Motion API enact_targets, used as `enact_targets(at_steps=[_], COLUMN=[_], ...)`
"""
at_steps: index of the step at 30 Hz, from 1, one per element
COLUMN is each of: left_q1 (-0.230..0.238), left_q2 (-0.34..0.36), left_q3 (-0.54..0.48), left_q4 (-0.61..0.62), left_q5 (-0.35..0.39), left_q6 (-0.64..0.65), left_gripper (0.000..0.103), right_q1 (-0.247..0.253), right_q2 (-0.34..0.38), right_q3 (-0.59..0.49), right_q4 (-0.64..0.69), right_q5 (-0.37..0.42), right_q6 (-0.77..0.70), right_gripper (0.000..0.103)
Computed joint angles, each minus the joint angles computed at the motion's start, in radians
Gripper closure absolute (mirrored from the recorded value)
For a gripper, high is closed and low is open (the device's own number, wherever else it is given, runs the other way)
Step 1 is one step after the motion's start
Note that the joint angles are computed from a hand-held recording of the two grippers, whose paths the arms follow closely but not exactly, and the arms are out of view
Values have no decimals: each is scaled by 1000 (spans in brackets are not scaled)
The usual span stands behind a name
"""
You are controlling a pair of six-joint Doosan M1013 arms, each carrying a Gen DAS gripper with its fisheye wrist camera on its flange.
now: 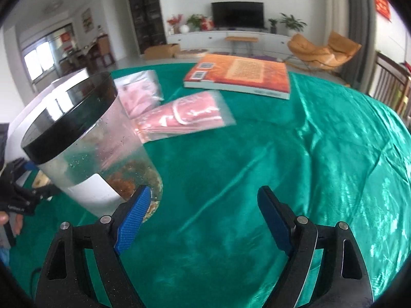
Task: Organize soft objects
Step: 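Grasp the pink flower-print packet with the right gripper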
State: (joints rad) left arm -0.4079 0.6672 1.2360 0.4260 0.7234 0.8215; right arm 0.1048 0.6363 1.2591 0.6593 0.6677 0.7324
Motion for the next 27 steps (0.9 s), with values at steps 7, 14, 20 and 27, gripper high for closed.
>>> enact_targets(at_steps=[7,14,20,27], left_q1=[0,0,0,0], left_q2=[0,0,0,0], left_q3=[0,-1,-1,0], left_q4=[1,1,2,2], left_q5=[0,0,0,0], left_q6=[-5,-6,-7,-7], left_gripper=[0,0,0,0], right_q1=[11,-48,-22,-61], right_q2=[-4,185,314,137], right_q3=[-28,-349,-530,-180], right_q4=[-97,174,166,366], right_q5=[92,427,472,124], right_q6=[26,631,805,627], right_gripper=[17,16,90,92])
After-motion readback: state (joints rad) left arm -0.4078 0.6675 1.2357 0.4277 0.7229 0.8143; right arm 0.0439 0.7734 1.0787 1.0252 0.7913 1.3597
